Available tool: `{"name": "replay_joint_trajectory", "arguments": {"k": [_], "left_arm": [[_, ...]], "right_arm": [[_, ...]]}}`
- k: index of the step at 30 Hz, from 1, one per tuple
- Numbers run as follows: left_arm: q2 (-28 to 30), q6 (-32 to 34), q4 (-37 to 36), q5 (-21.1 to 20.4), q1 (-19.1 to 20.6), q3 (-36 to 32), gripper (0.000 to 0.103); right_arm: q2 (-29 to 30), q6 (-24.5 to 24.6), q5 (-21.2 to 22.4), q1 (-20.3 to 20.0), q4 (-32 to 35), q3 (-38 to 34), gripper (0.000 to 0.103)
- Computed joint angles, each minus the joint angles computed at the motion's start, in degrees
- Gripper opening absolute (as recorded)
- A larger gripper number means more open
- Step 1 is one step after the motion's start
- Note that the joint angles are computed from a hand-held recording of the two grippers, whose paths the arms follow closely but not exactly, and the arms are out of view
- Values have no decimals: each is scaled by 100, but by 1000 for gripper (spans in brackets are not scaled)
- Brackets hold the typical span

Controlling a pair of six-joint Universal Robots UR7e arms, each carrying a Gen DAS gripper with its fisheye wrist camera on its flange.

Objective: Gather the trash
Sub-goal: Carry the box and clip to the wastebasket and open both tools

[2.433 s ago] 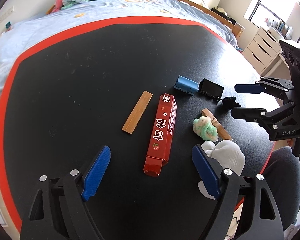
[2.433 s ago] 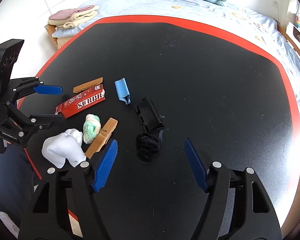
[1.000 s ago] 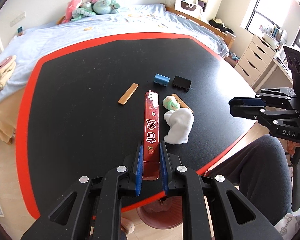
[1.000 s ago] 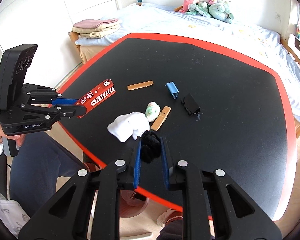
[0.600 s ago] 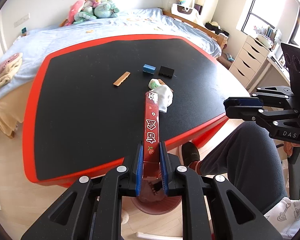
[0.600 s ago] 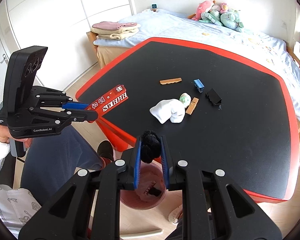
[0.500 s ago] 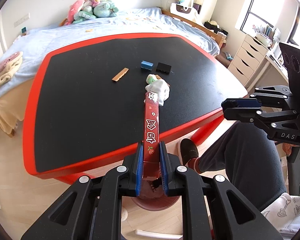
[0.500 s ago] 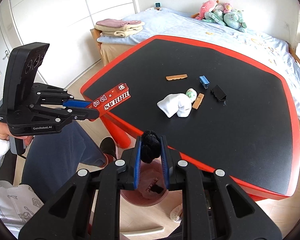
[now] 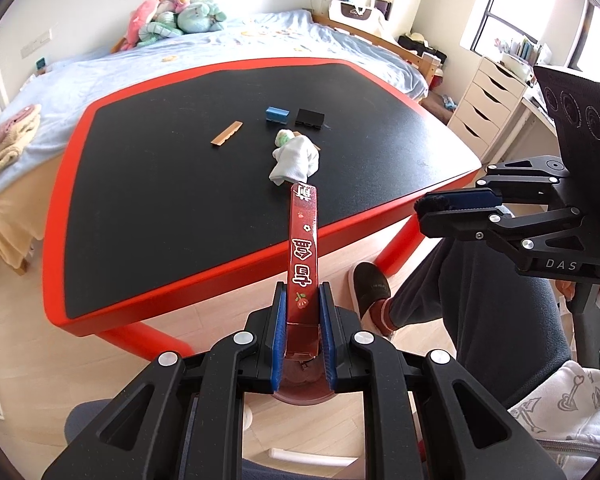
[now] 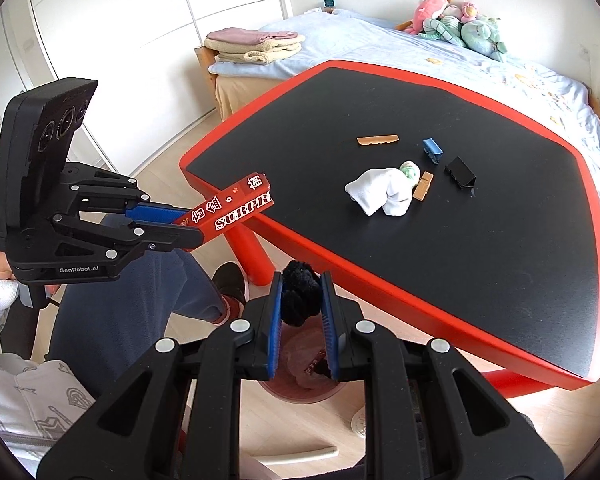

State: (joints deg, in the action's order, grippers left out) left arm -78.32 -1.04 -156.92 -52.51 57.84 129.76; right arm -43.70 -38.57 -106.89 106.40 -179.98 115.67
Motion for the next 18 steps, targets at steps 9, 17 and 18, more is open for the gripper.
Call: {"name": "replay_joint_trajectory", "arguments": {"k": [9,17,18], "left_arm": [[-21,41,-9,-31,-30,44,16],[0,65,31,-52,-38,41,16],[-4,55,41,-46,-49,48,16]], "right_arm": [[30,6,28,-17,40,-5,18],[27,18,48,-41,43,9,18],[28,21,51,-44,48,8,18]]}}
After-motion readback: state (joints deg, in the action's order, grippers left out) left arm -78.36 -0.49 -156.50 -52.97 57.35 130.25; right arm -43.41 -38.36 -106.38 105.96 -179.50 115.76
